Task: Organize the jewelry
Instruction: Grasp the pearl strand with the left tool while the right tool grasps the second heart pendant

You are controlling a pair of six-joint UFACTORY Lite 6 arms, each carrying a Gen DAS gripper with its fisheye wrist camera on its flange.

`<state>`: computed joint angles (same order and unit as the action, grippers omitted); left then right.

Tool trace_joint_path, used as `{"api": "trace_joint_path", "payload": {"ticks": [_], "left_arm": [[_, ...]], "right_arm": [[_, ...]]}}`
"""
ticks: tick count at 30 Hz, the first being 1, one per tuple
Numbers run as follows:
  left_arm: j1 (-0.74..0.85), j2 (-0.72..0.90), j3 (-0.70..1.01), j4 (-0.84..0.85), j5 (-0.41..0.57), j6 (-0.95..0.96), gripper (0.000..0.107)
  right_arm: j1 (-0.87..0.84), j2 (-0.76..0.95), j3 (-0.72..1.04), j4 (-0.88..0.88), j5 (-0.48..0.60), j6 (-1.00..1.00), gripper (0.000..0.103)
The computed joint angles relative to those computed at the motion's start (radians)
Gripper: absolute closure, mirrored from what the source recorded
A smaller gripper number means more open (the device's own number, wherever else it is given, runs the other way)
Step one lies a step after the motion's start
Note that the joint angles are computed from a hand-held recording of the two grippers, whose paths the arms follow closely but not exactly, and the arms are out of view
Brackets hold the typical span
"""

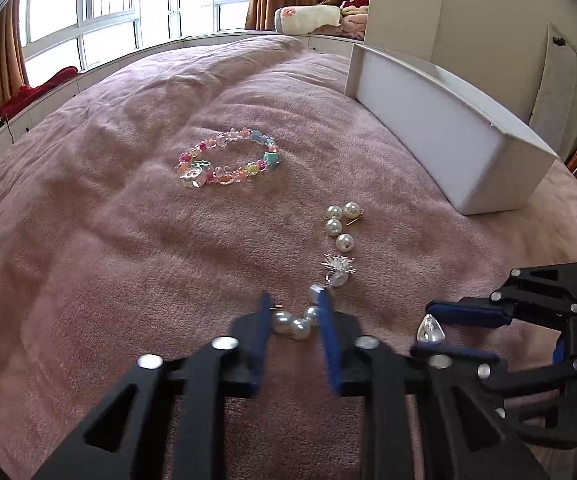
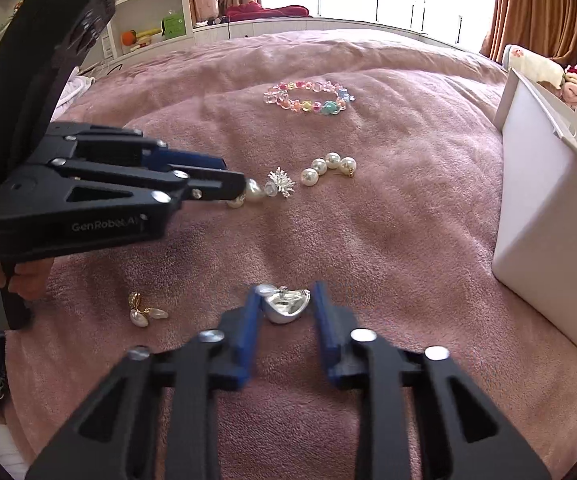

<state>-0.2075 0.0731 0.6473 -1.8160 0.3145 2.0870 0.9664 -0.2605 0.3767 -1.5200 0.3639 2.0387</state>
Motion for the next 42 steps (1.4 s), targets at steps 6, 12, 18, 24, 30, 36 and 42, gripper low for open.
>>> {"api": "trace_joint_path", "payload": {"ticks": [6, 12, 18, 24, 30, 36, 42], "left_arm": [[0.01, -0.046, -0.024, 0.082, 0.018, -0.078, 0.091], [0.004, -0.108, -0.043, 0.143, 0.017, -0.152, 0.091], [0.009, -0.187, -0.038, 0.327, 0.02, -0.368, 0.091], [-0.003, -0.246, 0.027, 0.592, 0.008, -0.638, 0.091], [-0.026, -0.276, 0.145, 0.892, 0.029, -0.96, 0.091], [-0.073, -0.279, 0.282, 1.184, 0.063, -1.263, 0.091], [-0.114, -0.224, 0.462, 1.33, 0.116, -1.449, 0.091]], "right_arm": [[0.014, -0.044, -0.011, 0.05, 0.011, -0.039, 0.078], [0.035, -0.135, -0.033, 0.15, 0.045, -0.137, 0.078], [0.05, -0.238, -0.034, 0.283, 0.095, -0.283, 0.078], [0.058, -0.341, -0.011, 0.387, 0.163, -0.424, 0.078], [0.059, -0.421, 0.033, 0.45, 0.227, -0.544, 0.078], [-0.004, -0.49, 0.092, 0.509, 0.246, -0.693, 0.078], [-0.066, -0.543, 0.147, 0.553, 0.263, -0.826, 0.078]]}}
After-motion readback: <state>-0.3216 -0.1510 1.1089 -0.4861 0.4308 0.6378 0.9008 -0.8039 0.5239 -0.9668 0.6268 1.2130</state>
